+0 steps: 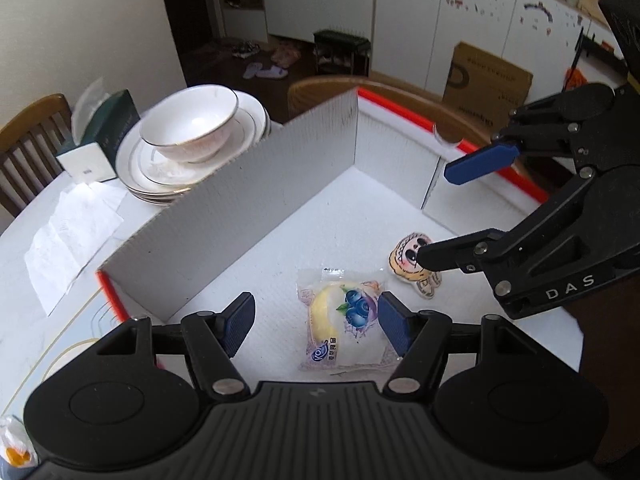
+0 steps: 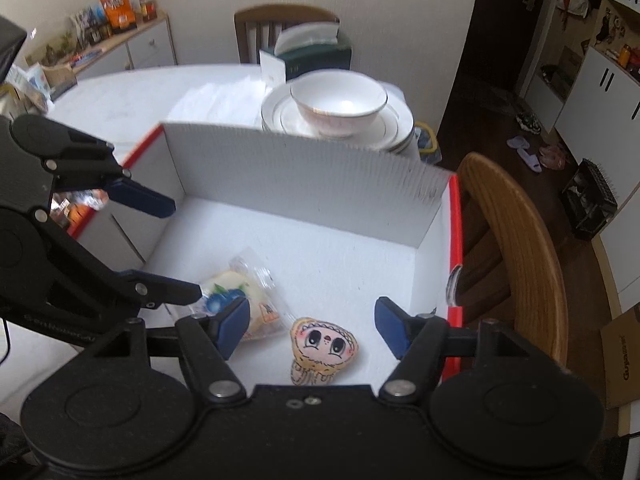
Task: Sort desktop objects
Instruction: 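Lower and release the bun from left tool while right tool releases the cookie, then withdraw both tools from the box back toward the pile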
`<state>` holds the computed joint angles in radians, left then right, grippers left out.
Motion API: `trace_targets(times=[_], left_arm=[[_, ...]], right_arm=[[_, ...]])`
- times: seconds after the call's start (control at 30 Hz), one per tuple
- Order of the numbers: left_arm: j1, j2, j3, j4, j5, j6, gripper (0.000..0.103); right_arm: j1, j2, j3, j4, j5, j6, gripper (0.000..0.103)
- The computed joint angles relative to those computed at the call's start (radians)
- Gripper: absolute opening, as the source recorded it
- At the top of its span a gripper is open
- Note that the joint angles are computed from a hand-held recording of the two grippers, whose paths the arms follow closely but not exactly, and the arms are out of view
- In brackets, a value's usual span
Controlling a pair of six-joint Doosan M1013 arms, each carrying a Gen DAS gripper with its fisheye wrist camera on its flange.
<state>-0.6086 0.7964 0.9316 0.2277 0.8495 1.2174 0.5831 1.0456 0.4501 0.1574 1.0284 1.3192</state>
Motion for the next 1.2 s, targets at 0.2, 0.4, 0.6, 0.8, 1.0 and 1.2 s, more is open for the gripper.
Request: trace_targets(times=[0.2, 0.4, 0.6, 0.8, 1.0, 1.2], left_arm=[[-0.010, -0.061, 0.091, 0.057, -0.086, -0.087, 0.067], [-0.023, -0.130, 0.199, 0.135, -0.177, -0.197, 0.067], [-0.046, -0.199, 0.313, 0.347, -0.247, -0.404, 0.067], [-0.052, -0.258, 0.405, 0.464, -0.291, -0.536, 0.068], [-0.052, -0.308, 0.485, 0.547, -0.313, -0.621, 0.075], [-0.048, -0.351, 0.554, 0.596, -0.331, -0.678, 0.079]], right_arm=[[0.004, -0.079, 0.139, 0.028, -0.133, -0.019, 0.071], [0.017, -0.135, 0.235, 0.055, -0.237, -0.035, 0.073], [0.034, -0.183, 0.333, 0.081, -0.357, -0.050, 0.076], [0.053, -0.213, 0.396, 0.107, -0.454, -0.030, 0.078], [0.080, -0.228, 0.427, 0.079, -0.504, 0.015, 0.080], [0.109, -0.230, 0.431, 0.044, -0.511, 0.073, 0.080]])
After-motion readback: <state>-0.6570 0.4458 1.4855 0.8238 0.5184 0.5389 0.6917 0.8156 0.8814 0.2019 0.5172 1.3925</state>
